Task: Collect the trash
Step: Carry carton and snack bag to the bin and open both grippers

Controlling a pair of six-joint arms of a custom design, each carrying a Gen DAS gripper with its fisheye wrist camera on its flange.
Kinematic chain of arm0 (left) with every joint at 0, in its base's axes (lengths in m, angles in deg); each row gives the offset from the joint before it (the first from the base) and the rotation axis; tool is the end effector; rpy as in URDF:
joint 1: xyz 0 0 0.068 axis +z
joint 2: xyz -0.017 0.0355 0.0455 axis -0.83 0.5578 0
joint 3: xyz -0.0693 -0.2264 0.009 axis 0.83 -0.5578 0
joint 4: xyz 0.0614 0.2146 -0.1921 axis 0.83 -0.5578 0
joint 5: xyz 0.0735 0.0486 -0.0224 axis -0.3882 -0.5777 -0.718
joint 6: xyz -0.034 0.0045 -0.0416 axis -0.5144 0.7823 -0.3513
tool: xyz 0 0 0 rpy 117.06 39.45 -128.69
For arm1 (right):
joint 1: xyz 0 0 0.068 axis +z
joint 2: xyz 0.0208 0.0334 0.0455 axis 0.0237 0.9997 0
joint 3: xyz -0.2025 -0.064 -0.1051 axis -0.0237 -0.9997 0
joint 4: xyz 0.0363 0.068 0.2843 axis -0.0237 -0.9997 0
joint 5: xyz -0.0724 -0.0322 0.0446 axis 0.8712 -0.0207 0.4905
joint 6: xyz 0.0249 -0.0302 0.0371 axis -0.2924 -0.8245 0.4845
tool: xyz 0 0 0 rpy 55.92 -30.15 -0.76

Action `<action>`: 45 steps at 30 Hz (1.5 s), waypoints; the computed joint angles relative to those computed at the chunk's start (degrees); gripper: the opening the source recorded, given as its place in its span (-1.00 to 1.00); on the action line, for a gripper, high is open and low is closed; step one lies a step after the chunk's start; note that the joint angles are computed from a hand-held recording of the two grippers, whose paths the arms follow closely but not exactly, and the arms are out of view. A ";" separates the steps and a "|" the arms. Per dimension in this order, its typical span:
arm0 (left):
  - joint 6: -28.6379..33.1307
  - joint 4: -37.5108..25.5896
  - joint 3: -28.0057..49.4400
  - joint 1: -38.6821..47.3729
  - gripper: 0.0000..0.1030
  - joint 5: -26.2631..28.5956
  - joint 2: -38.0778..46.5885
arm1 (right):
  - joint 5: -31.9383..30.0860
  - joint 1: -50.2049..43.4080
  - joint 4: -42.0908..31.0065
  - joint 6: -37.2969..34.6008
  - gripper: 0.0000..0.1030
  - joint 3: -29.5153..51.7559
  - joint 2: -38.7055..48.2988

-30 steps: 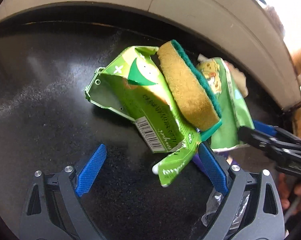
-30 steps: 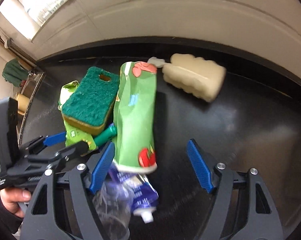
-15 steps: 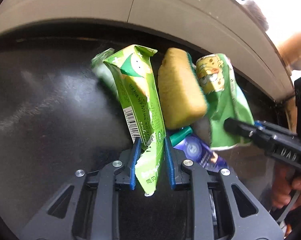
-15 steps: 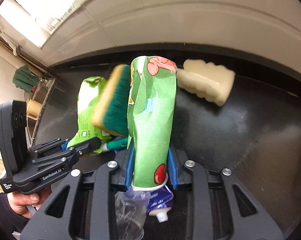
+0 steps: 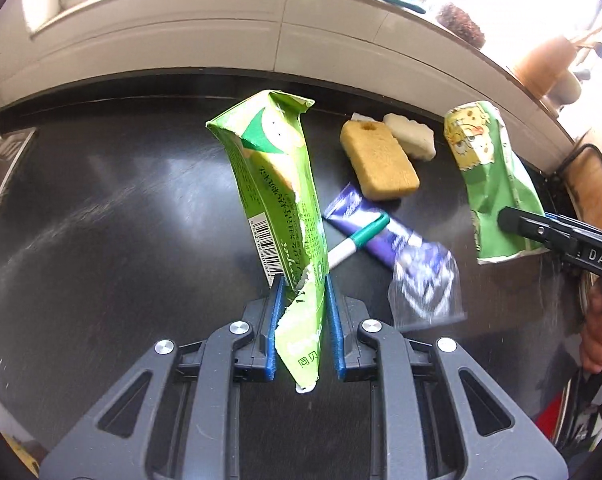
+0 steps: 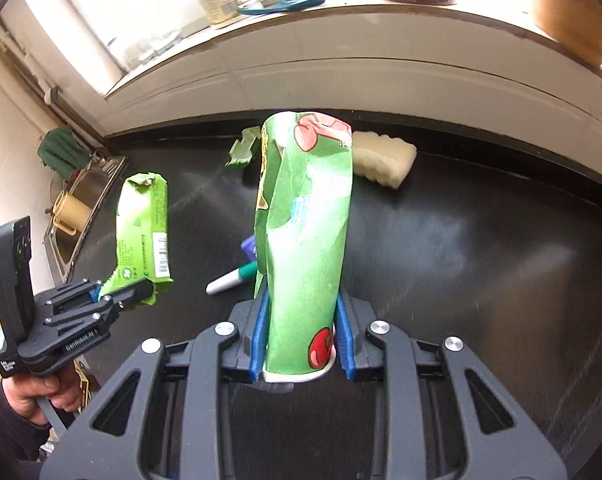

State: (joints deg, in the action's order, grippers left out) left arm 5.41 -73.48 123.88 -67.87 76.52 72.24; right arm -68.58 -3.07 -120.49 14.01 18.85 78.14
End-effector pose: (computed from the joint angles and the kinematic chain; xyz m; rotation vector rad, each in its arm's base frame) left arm 0.2778 -0.0685 0.2806 0.6550 2.6145 -0.3937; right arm 0.1917 -0.0072 0.3093 0.3678 2.6014 0.3468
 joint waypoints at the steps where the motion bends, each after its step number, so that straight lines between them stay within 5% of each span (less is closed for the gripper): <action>1: 0.63 -1.07 -1.16 0.55 -0.62 0.07 -2.55 | 0.94 1.70 -0.62 1.23 -0.44 -0.48 -1.50; 11: 8.70 -8.91 -11.70 7.56 -0.62 0.96 -19.54 | 14.56 27.15 -8.95 19.39 -0.44 -3.68 -14.24; 23: 18.24 -14.71 -11.92 20.13 -0.62 4.89 -24.56 | 23.06 45.43 -7.35 31.19 -0.44 0.36 -7.80; 34: 39.20 -19.09 -7.24 55.36 -0.62 9.29 -17.27 | 19.03 55.91 6.21 21.50 -0.43 15.91 20.97; 40: 47.79 -17.18 -4.09 74.33 -0.62 8.13 -7.29 | 12.34 62.74 11.15 13.89 -0.43 35.82 45.50; 45: 50.80 -13.39 -0.39 86.11 -0.62 4.73 3.40 | 5.66 67.17 7.29 9.65 -0.43 60.36 68.34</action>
State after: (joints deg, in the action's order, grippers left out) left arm 56.21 -86.87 123.49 18.24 81.25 75.64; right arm -62.92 64.10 -113.20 23.66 79.21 146.47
